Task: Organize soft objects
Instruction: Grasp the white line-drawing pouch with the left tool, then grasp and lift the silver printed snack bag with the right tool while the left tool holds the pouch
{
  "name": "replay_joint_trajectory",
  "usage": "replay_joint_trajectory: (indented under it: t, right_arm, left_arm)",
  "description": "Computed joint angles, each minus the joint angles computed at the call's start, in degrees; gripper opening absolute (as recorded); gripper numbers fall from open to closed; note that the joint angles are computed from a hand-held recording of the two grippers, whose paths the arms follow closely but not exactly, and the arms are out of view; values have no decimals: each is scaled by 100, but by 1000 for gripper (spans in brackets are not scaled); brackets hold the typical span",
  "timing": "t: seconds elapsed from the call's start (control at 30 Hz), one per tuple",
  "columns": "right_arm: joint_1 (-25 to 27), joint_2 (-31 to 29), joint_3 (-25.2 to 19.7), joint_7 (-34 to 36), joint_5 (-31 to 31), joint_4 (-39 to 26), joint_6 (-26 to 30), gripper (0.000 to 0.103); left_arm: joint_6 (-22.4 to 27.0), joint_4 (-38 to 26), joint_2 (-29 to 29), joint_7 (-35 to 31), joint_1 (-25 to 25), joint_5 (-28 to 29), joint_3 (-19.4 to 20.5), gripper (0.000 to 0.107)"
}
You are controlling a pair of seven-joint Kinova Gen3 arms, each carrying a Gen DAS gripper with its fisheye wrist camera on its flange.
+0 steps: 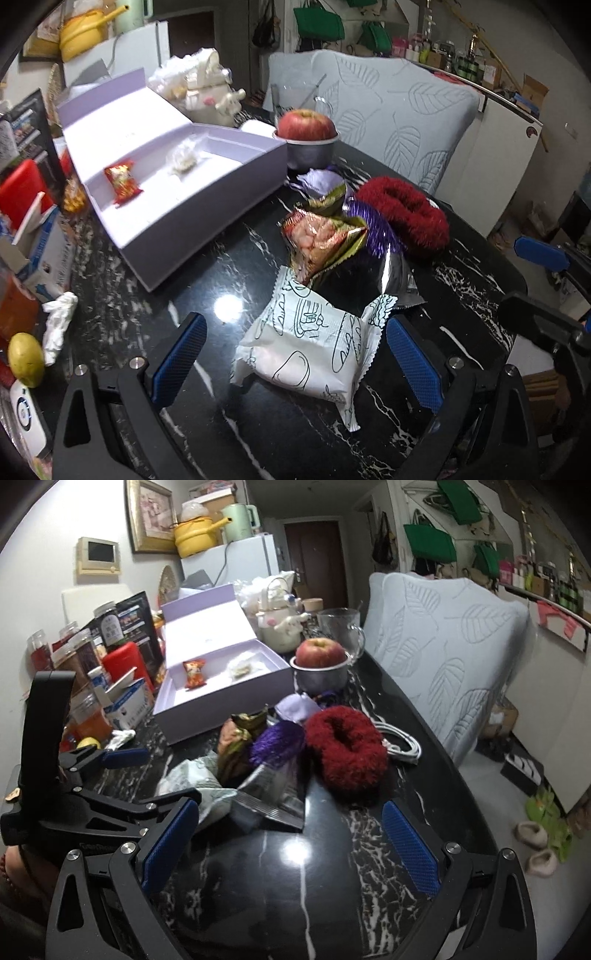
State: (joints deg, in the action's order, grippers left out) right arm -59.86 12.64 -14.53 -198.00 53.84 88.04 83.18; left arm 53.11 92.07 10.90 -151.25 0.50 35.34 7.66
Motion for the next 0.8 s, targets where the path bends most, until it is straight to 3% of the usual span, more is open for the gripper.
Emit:
replay_joint_trajectory:
  t: [0.47,0.63,0.7,0.77,0.8]
  right_arm:
    - [355,-102,33,37,-190,224,-427,101]
    - [547,-129,76,81,-327,311,-752,101]
    - [630,-150,96,105,-371,370,-937,101]
    - [711,-167,116,119,-404,419,-1123,99]
    - [770,-176,131,148,-424,441,-1249,98]
  left_arm:
    - [669,-631,733,496,121,-536,135,99]
    - [276,-361,616,416,178,-642,199,99]
    - [235,-313,598,328,125,-565,211,94]
    - [279,-275,572,127,2,-387,239,75]
    - [277,-254,544,71,-21,-355,229,75]
